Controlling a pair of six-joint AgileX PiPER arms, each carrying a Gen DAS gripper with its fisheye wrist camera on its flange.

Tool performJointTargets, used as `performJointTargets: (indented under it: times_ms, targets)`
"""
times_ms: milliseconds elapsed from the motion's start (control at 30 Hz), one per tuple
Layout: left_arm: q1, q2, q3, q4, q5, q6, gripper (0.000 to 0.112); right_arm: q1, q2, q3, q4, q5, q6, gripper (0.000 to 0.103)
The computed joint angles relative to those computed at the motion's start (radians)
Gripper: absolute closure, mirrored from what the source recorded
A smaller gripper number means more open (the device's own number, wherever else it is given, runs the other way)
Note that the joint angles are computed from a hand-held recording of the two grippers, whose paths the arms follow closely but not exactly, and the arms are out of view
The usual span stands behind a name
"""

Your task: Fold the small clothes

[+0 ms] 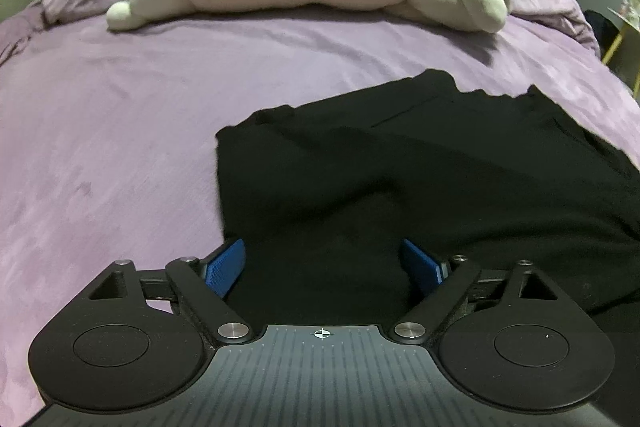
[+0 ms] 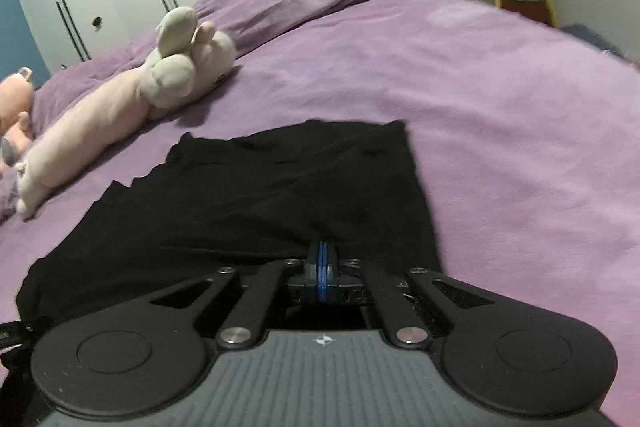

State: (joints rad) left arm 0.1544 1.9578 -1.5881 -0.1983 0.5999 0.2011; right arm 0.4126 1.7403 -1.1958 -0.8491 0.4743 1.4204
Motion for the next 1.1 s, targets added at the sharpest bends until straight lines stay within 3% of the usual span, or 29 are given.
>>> performJointTargets:
  times_ms: [133, 233, 400, 500, 567, 600, 633, 767, 900, 967, 1033, 1100]
  targets:
    - [-0.022, -0.034, 0.046, 0.067, -0.021, -0.039, 0.022, 0.047, -0.061, 0.043, 0.046, 0.013, -0.064, 0.100]
    - [-0.031, -0.054, 0.070, 0.099, -0.029, -0.051, 0.022, 0.078, -0.038, 0.026, 0.045, 0.078, -0.148, 0.100]
    - [-0.034, -0.051, 0.056, 0.119, 0.013, -0.043, 0.022, 0.089, -0.026, 0.036, -0.018, 0.077, -0.206, 0.100]
    - [-0.012, -0.075, 0.040, 0.082, 0.083, 0.002, 0.023, 0.089, -0.075, 0.019, 0.140, 0.132, -0.363, 0.099]
    - [0.013, -0.129, 0.084, 0.044, 0.105, 0.061, 0.026, 0.088, -0.147, 0.051, 0.261, 0.165, -0.452, 0.090]
    - [0.040, -0.171, 0.127, -0.012, 0.121, 0.138, 0.026, 0.083, -0.217, 0.108, 0.333, 0.158, -0.484, 0.078]
    - [0.072, -0.211, 0.171, -0.074, 0.140, 0.220, 0.026, 0.085, -0.291, 0.168, 0.378, 0.150, -0.496, 0.074]
    - [0.241, -0.402, 0.387, -0.258, 0.254, 0.519, 0.026, 0.175, -0.619, 0.379, 0.462, 0.307, -0.432, 0.074]
    - [0.459, -0.583, 0.590, -0.341, 0.366, 0.749, 0.025, 0.393, -0.913, 0.489, 0.461, 0.541, -0.157, 0.073]
    - [0.542, -0.633, 0.645, -0.337, 0.398, 0.785, 0.025, 0.469, -0.982, 0.503, 0.476, 0.595, -0.084, 0.070]
    - [0.613, -0.654, 0.667, -0.336, 0.435, 0.794, 0.025, 0.509, -0.972, 0.489, 0.476, 0.658, -0.068, 0.069]
    - [0.678, -0.660, 0.680, -0.348, 0.473, 0.815, 0.025, 0.496, -0.991, 0.497, 0.490, 0.650, -0.077, 0.069]
